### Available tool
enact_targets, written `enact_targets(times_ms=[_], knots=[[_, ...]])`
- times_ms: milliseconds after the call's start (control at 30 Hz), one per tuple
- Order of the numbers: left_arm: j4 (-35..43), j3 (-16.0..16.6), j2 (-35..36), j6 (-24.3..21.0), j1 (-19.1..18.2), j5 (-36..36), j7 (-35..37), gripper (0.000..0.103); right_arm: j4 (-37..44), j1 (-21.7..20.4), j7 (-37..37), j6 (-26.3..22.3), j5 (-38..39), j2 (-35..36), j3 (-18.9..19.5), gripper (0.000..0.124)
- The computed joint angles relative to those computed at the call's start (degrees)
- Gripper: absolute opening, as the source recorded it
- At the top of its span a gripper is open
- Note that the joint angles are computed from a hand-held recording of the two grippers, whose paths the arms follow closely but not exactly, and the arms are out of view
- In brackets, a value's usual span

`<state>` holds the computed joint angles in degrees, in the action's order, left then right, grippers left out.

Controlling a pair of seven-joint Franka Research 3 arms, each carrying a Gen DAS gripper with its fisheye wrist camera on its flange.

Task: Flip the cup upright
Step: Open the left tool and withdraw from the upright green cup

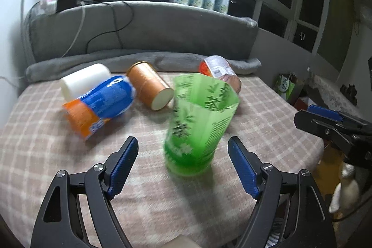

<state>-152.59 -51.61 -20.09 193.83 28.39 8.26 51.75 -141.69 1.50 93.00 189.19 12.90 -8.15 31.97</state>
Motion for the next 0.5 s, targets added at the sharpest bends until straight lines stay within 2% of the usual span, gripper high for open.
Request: enact_targets(times_ms=[67,167,300,400,500], knots=[[-1.94,3.38,-2.39,-0.09,-2.97,-0.54,-1.13,0.080,0.07,-2.75,-0.58,1.68,0.80,0.32,3.15,0.081],[-4.07,5.32,-6.44,-0.39,-4.28,-0.75,-2.81,0.080,0.41,-7.58,-3.21,3.68,4.29,0.69,8.94,0.084],[-6.78,4.45,-14.04,-1.05,-2.60,-0.57,-6.75,0.080,0.65,-10.42,-7.43,7.69,10.61,1.51,13.46,0.088],[-8.35,3.33,-20.45,-2.04,-0.70,-0.27,-10.12,0.081,1.00,-9.36,-9.30,9.84,14.37,2.27,13.33,0.089],[-9.43,1.75,-26.51,-2.82,1.50,0.62,-13.03,0.081,2.45,-12.36,-18.00,12.52,25.41,3.09,18.93,0.093]])
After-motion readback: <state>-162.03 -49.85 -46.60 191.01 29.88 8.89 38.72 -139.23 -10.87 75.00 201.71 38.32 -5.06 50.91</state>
